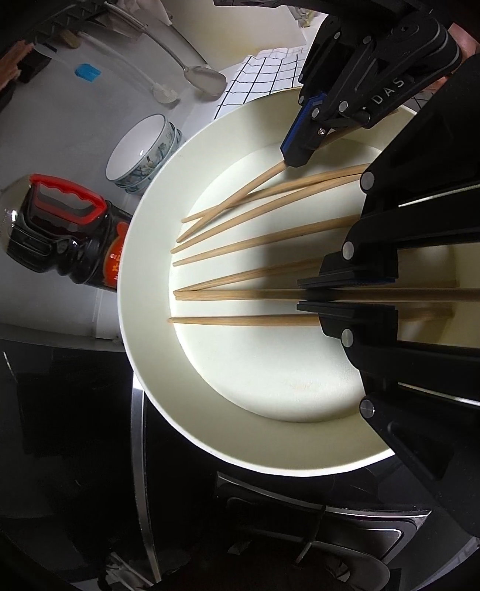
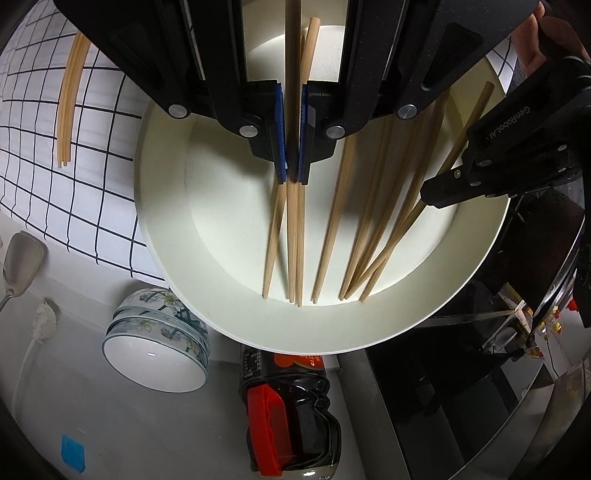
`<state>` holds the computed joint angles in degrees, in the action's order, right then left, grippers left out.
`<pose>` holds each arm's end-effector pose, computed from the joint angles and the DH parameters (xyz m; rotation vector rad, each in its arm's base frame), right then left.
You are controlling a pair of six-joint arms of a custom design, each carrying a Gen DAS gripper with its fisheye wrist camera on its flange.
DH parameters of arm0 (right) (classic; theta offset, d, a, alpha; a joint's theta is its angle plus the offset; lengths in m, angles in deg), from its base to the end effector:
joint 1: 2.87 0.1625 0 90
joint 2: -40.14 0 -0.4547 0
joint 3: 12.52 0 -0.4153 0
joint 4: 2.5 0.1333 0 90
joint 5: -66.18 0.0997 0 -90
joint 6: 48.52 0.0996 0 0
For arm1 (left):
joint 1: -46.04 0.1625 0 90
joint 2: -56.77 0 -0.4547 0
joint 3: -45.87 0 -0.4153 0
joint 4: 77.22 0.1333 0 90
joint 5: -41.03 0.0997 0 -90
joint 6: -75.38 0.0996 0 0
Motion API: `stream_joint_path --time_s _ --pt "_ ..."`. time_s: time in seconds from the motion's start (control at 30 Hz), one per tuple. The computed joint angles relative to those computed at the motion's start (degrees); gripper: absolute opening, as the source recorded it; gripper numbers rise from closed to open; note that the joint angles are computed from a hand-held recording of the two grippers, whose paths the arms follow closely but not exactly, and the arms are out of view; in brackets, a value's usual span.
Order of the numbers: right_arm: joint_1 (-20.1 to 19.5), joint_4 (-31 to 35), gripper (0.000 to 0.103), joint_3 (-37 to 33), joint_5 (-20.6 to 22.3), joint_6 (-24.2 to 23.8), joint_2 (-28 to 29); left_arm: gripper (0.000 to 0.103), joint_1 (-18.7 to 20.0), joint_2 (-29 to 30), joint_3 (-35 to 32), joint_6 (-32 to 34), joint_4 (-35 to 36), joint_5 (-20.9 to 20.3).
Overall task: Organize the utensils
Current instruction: 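Lower both chopsticks into the basin and open both tools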
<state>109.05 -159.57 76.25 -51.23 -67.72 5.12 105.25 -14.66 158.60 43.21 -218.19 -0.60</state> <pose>0.3556 -0.6495 0.0254 0.8604 -2.5089 0.3248 -0.1114 -0.5927 0.2709 -0.1202 2.4020 -0.7370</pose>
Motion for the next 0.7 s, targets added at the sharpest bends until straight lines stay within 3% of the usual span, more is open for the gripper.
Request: stream_joint_path --time_s 0.13,0.17,0.2,0.3,0.33,0.7 --pt "0.2 -0.8 0.009 0.0 -0.4 -0.6 0.0 0.01 -0.1 -0.3 -0.1 -0.1 0.4 -0.1" --pt "0.3 -1.3 0.017 0.3 -0.3 -0.7 -0.2 0.014 -0.2 -0.5 0.0 -0.1 0.4 0.1" --pt "0.3 -1.7 0.022 0.4 -0.3 -0.9 -0.4 0.028 -0.4 -0.6 0.1 -0.2 0.6 0.6" --pt "0.5 -3.5 0.023 1.3 -0.6 -1.7 -1.0 0.078 -1.6 -1.4 1.0 -1.2 0.1 3.5" --pt "0.5 -3.9 0.024 1.5 -0.6 -1.6 -1.3 0.082 -2.2 -1.7 1.6 -1.5 -0.6 5.0" --pt "0.2 -6.0 0.04 3.9 0.9 -1.4 -3.6 0.091 -3.5 -3.6 1.6 -6.8 5.7 7.1"
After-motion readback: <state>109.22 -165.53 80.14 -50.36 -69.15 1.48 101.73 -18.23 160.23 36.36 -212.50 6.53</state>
